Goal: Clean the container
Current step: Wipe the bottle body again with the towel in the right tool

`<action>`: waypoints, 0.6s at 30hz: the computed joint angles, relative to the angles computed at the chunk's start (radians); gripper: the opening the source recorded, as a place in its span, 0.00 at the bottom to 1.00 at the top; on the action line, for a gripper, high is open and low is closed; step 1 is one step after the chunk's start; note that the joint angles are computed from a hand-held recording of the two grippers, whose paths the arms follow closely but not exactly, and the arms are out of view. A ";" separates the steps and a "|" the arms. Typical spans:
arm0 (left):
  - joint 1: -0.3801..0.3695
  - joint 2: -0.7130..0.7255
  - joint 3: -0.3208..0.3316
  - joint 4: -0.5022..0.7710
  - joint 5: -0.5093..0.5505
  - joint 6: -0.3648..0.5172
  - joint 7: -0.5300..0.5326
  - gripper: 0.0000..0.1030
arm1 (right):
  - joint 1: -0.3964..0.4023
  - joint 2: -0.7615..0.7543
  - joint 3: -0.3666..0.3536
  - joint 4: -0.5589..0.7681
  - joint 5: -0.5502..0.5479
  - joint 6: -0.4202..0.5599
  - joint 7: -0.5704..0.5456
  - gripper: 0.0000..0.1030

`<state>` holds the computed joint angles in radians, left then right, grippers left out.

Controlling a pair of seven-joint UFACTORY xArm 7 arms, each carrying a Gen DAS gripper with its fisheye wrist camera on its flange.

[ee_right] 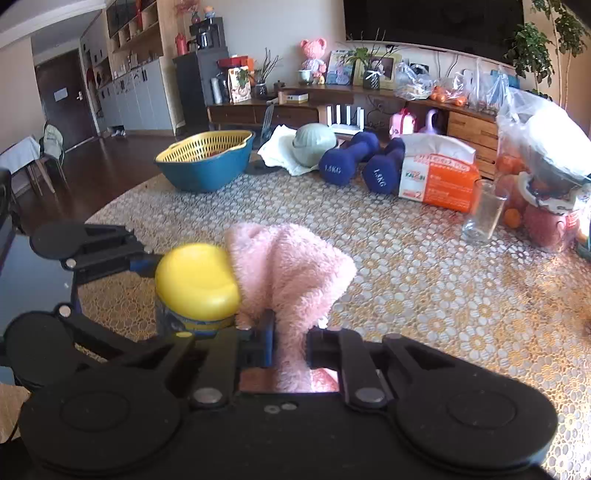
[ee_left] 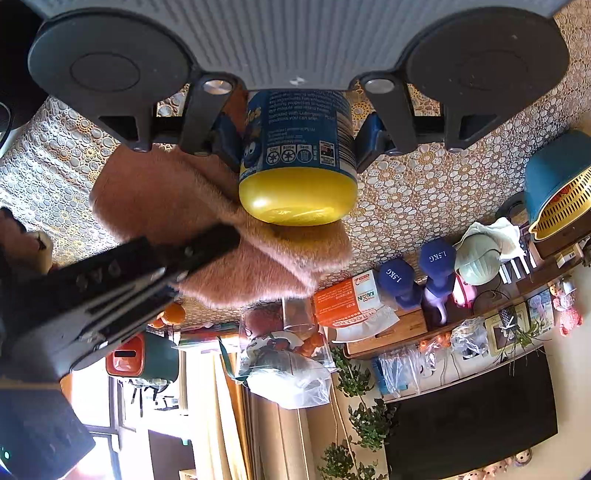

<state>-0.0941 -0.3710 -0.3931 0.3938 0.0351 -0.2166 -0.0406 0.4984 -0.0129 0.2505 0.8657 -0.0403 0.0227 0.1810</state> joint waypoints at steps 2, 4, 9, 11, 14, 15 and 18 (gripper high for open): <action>0.023 0.005 -0.033 0.009 0.001 0.003 0.005 0.60 | -0.020 -0.058 0.002 -0.033 -0.039 -0.015 0.036 0.13; 0.069 0.018 -0.088 0.025 0.002 0.006 0.011 0.60 | -0.017 -0.119 -0.010 -0.066 -0.026 -0.030 0.027 0.10; 0.142 0.073 -0.168 0.083 0.009 0.020 0.024 0.60 | -0.122 -0.243 0.064 -0.113 -0.093 -0.049 0.077 0.10; 0.216 0.089 -0.245 0.104 0.006 0.022 0.028 0.60 | -0.167 -0.249 0.101 -0.106 -0.131 -0.015 0.086 0.10; 0.270 0.110 -0.296 0.126 0.008 0.027 0.029 0.60 | -0.198 -0.209 0.123 -0.094 -0.182 0.030 0.107 0.13; 0.278 0.118 -0.301 0.132 0.010 0.030 0.027 0.60 | -0.217 -0.191 0.138 -0.092 -0.207 0.032 0.137 0.19; 0.317 0.143 -0.332 0.155 0.016 0.039 0.022 0.60 | -0.185 -0.136 0.094 -0.089 -0.205 0.022 0.147 0.29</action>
